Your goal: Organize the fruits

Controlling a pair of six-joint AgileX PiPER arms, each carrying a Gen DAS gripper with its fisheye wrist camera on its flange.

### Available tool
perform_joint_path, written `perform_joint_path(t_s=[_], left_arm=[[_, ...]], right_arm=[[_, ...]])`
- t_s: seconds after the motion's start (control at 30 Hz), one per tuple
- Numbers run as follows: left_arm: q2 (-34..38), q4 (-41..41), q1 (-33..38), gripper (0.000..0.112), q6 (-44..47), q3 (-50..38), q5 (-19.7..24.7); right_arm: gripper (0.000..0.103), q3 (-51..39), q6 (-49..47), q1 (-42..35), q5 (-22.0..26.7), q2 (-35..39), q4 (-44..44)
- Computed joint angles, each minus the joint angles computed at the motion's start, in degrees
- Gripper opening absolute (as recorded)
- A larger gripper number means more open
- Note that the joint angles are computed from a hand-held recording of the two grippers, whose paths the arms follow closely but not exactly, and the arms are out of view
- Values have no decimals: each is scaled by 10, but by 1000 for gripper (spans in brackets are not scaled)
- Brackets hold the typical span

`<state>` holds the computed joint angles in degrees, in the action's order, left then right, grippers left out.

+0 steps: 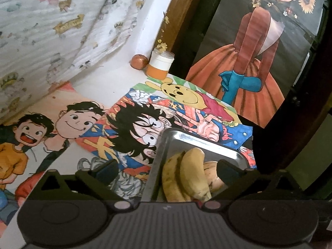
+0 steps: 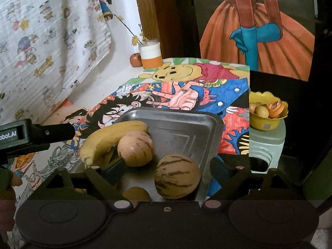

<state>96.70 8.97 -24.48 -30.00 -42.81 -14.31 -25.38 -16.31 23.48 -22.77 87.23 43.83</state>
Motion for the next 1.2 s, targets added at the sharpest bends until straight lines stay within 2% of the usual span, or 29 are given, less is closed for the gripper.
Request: perform_joint_path(t_s=[0.2,0.4,0.6,0.87,1.2], left_arm=[[-20,-84,1,103,89,37,-30],[-48,-121,3,103,137,85,-66],[-83,-150,3,103,191,141,-108],[-129,-134,20,103,184,207,-146],[-165,-150,17,103,216,266,-195]], right_arm=[[101,18,-85,70,-67,-19,129],[102,31,-126,147,-136,-31,226],[102,45,-116,215,-188,-35,290],[102,58,-118,323,-266,-41,395],[102,55,-77,462,-393,-12,504]])
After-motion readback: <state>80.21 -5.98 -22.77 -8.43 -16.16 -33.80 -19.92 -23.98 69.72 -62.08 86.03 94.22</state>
